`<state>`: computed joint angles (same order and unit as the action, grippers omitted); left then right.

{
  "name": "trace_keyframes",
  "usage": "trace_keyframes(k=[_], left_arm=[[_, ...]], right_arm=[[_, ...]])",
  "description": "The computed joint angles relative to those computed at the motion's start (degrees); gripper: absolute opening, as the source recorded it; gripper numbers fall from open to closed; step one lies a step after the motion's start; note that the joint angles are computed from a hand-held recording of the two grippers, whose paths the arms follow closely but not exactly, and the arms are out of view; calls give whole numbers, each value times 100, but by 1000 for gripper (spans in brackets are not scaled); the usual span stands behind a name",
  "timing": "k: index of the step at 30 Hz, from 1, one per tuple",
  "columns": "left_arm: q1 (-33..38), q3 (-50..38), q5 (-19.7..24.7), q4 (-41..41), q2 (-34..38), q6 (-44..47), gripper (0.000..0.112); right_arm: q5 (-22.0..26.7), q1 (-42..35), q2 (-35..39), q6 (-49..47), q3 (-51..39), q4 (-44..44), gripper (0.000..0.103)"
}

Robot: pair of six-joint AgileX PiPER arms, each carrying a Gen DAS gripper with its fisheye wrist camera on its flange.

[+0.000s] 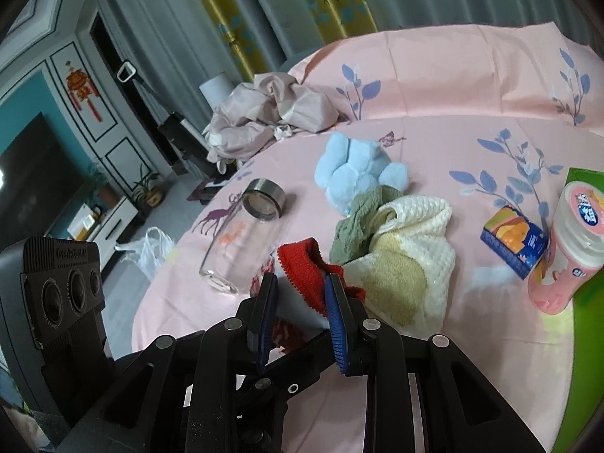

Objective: Organize soft objects
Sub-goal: 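Lift the red-and-white knit item and carry it over the green box, then lower the knit item into the box and open the right gripper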

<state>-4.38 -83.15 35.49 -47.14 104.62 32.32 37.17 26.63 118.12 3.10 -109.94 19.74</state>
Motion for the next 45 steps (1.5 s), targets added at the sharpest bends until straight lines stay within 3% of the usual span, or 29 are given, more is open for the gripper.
trace_keyframes(k=[7, 14, 19, 31, 36, 41, 45], left_arm=[[-26, 155, -202, -411, -151, 576, 32], [-93, 34, -133, -601, -199, 865, 32], [-328, -127, -217, -326, -286, 735, 32], [-1203, -1173, 98, 786, 29, -116, 32], [-1652, -2045, 522, 1449, 477, -509, 32], [-2038, -2753, 801, 1765, 904, -719, 32], [-2359, -3412, 1129, 2137, 1304, -961, 32]], right_arm=[[-330, 70, -303, -16, 377, -112, 29], [-568, 16, -584, -13, 663, -106, 29], [-833, -126, -915, -239, 1052, 192, 29], [-1260, -895, -1854, -731, 2168, 1157, 29], [-1513, -1266, -2290, -632, 2763, 1364, 29], [-1641, -1881, -2622, -1756, 3362, 2934, 29], [-1615, -2296, -2794, -2192, 3722, 3633, 29]])
